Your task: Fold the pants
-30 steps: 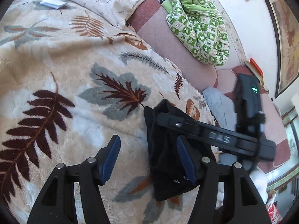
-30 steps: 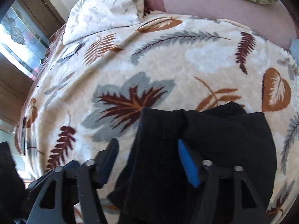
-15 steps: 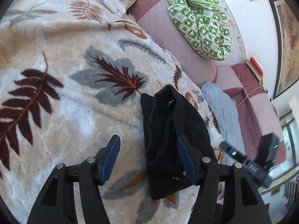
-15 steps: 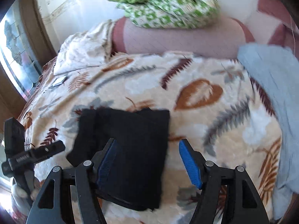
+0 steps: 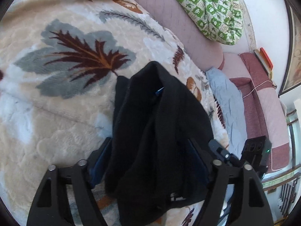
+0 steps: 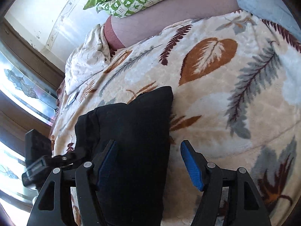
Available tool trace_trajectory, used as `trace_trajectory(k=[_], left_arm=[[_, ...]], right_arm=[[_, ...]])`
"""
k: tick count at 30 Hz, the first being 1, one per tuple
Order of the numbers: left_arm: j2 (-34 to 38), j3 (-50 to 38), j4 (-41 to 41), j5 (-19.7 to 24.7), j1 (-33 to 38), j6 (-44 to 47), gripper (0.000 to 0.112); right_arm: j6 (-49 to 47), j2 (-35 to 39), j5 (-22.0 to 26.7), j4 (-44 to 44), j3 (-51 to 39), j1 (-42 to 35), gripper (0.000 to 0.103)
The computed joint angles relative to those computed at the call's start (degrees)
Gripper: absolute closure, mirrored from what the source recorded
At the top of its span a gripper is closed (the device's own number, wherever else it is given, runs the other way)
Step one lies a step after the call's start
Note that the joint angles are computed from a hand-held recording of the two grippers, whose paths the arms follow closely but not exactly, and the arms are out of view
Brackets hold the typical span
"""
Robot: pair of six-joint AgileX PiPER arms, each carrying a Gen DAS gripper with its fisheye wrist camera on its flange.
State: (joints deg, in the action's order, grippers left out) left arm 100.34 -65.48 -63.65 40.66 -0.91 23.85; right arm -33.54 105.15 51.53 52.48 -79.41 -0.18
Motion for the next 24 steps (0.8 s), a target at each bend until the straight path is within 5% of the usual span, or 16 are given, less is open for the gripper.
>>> trace_trajectory(k=[2,5,6,8,9,11,17,24], left_arm=[[0.73,-1.5,1.01,-0.19,-0.88,-1.74,0.016],[1.54,-4.06,5.18,-1.22,-3.32,-4.25,0.014],[1.48,-4.48,6.73,-1.77,-4.13,-4.47,0.018],[1.34,-4.89,10.27,-2.39,-5.04,-6.38,0.058],[1.27,-4.53,9.72,-2.12,-4.61,-5.48,0.061],[0.87,-3.54,7.07,-0.98,-3.01,-3.93,0.067],[1.26,-8.65,10.14,1.61,-1.92,-6.6,0.068],[11.07,-23.47,21.85,3.48,-2.37,-18.93,0.061]], right_arm=[[-1.06,0.81,0.65,1.29,0.04,-0.37,0.027],[-2.33,3.45,2.57,4.92,-0.5,-1.52,0.025],[-2.98,4.48,3.72,6.64,-0.67,-2.04,0.025],[-4.83,6.09,6.98,10.33,-0.93,-3.1,0.038],[-5.38,6.39,8.63,11.75,-0.89,-3.56,0.056],[-5.6,5.5,9.28,11.99,-0.67,-3.62,0.066],[-3.37,1.63,7.52,9.09,-3.71,-0.65,0.071],[5.28,9.13,6.02,0.56,-17.62,2.21,0.068]])
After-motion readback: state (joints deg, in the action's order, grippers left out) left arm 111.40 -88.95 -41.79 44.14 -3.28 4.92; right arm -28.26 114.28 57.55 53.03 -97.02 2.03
